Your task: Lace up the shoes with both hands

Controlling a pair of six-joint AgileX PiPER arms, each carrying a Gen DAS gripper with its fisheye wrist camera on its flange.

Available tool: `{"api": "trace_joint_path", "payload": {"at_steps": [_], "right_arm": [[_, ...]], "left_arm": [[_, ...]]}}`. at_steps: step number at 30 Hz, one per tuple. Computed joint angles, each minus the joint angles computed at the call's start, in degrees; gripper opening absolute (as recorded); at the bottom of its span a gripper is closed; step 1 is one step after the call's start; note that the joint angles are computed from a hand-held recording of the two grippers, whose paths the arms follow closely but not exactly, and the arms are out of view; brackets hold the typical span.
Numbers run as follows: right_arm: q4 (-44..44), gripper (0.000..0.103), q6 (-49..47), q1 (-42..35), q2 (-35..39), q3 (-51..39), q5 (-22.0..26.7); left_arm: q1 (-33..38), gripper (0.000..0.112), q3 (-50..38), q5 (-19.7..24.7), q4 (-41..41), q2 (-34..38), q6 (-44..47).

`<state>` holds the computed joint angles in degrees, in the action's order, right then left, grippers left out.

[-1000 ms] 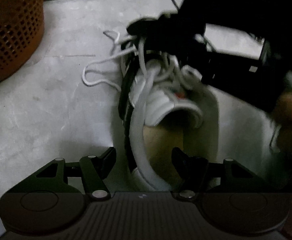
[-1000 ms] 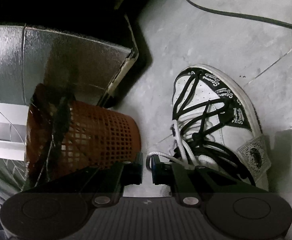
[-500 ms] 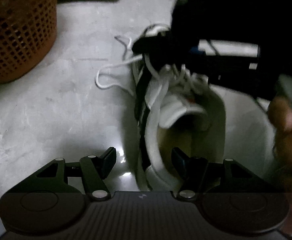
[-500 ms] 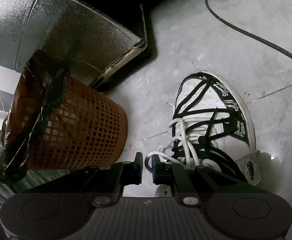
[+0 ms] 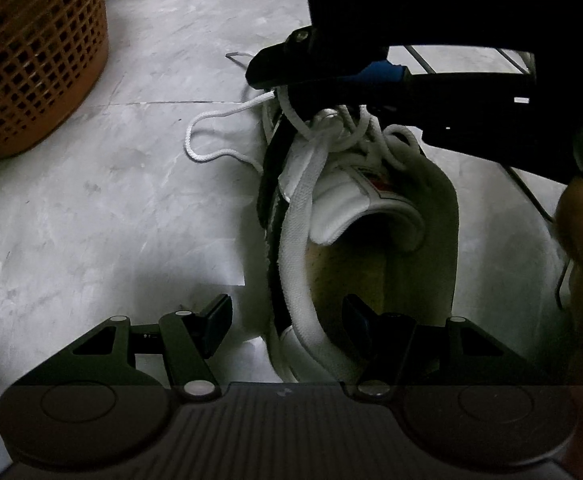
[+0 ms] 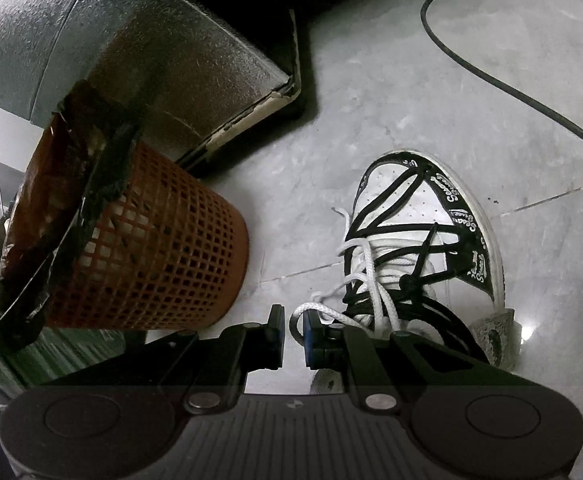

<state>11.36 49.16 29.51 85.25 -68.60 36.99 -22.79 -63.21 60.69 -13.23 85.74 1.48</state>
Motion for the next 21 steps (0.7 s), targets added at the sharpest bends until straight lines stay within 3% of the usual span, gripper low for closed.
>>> {"api": "trace_joint_path", "payload": {"at_steps": [11,21], "right_arm": [[0.3,0.013,0.7,-0.2,-0.2,0.3,-0.7],[8.6,0.013,0.5,-3.1,-3.6,6.7,-9.0]], "left_arm": [[-3.7,0.064,-0.1,0.3,2.2,-1.8,-6.5],[-3.8,0.065,0.2,-0.8,3.1,-1.5,-6.2]]}}
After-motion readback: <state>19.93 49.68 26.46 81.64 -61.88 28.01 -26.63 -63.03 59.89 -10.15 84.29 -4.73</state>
